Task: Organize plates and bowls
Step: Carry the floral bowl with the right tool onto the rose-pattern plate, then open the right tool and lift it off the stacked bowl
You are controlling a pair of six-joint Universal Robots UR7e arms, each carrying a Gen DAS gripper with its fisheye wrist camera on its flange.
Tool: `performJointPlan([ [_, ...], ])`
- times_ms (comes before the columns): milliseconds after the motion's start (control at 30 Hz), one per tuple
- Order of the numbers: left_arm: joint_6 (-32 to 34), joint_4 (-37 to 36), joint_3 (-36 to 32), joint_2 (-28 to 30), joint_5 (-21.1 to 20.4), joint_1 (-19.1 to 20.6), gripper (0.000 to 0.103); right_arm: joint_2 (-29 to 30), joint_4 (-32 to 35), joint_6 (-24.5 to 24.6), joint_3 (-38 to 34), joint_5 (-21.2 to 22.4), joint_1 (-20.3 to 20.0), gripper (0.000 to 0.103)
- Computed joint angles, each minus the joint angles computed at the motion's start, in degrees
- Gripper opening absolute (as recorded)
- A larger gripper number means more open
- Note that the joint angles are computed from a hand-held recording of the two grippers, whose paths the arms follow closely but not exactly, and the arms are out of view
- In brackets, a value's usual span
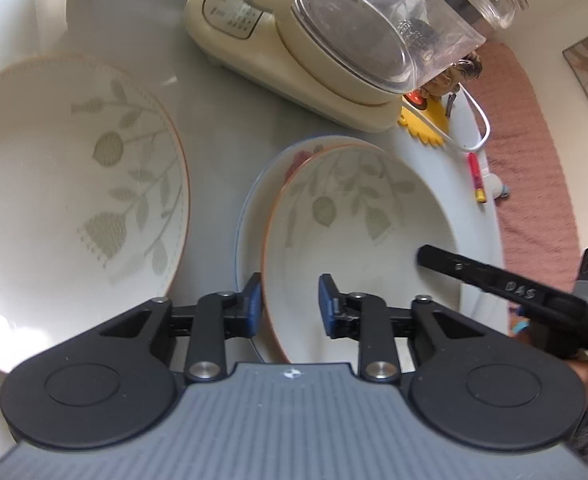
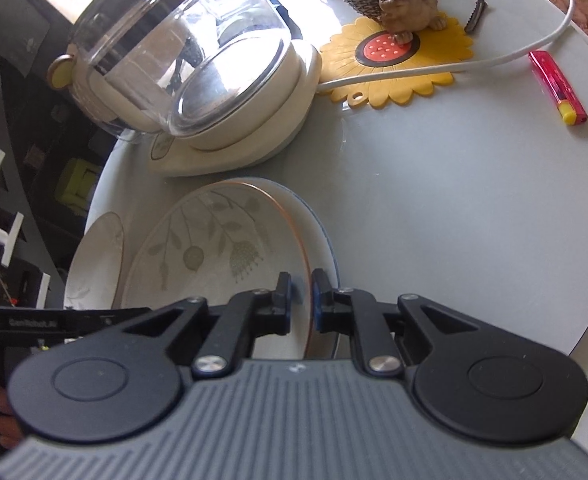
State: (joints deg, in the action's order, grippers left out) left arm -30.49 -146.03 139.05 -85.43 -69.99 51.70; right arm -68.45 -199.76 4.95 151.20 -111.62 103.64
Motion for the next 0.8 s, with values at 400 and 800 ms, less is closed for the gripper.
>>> performJointPlan([
  [400, -5.4, 3.9, 2.6, -6.9, -3.1, -1.8, 0.034, 1.5, 0.1, -1.5, -0.8, -2.4, 1.8, 0.016],
  [800, -10.0, 9.4, 5.2, -14.5, -2.1, -6.4, 0.035, 3.2, 1.6, -2.6, -3.4, -7.7, 4.9, 0.014],
])
